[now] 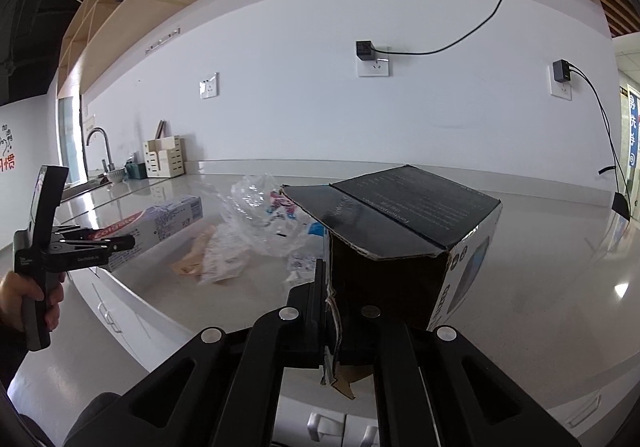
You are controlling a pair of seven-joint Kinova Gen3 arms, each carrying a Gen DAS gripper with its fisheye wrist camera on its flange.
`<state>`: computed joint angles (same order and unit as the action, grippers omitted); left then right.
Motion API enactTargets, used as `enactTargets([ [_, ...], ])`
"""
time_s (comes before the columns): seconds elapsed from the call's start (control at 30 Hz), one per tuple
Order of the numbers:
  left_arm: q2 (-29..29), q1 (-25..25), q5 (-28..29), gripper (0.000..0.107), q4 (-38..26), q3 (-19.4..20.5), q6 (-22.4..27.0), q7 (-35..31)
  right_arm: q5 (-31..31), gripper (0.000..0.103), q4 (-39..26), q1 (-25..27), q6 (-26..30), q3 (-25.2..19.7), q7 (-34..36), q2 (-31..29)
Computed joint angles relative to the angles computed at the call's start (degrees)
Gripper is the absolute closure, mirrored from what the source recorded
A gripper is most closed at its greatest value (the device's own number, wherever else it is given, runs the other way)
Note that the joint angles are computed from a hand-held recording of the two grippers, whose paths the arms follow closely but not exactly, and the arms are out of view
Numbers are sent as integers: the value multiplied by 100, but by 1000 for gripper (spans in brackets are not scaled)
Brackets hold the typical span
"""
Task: Collect trash
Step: 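Carry both boxes down over the mesh wastebasket and open both tools to drop them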
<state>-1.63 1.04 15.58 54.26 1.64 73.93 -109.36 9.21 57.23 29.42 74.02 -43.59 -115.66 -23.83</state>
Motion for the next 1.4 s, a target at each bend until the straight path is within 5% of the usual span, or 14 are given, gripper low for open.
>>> enactTargets([
  [0.4,-1074,-35,1014,61,778,-802,456,-633,-941,96,-525,227,583,-136,119,-506],
  [0.7,-1989,436,1128,60,1644,-1391,932,-969,-1950,96,-596,456,1131,-106,-37,-979],
  [1.1,-3151,941,537,61,2585,-1503,1357,-722,-3098,96,97,289,1480,97,-142,-1548],
  [1.4,-3565,1079,215,61,3334,-1378,1445,-506,-3430,96,1440,-469,992,165,-400,-1613],
])
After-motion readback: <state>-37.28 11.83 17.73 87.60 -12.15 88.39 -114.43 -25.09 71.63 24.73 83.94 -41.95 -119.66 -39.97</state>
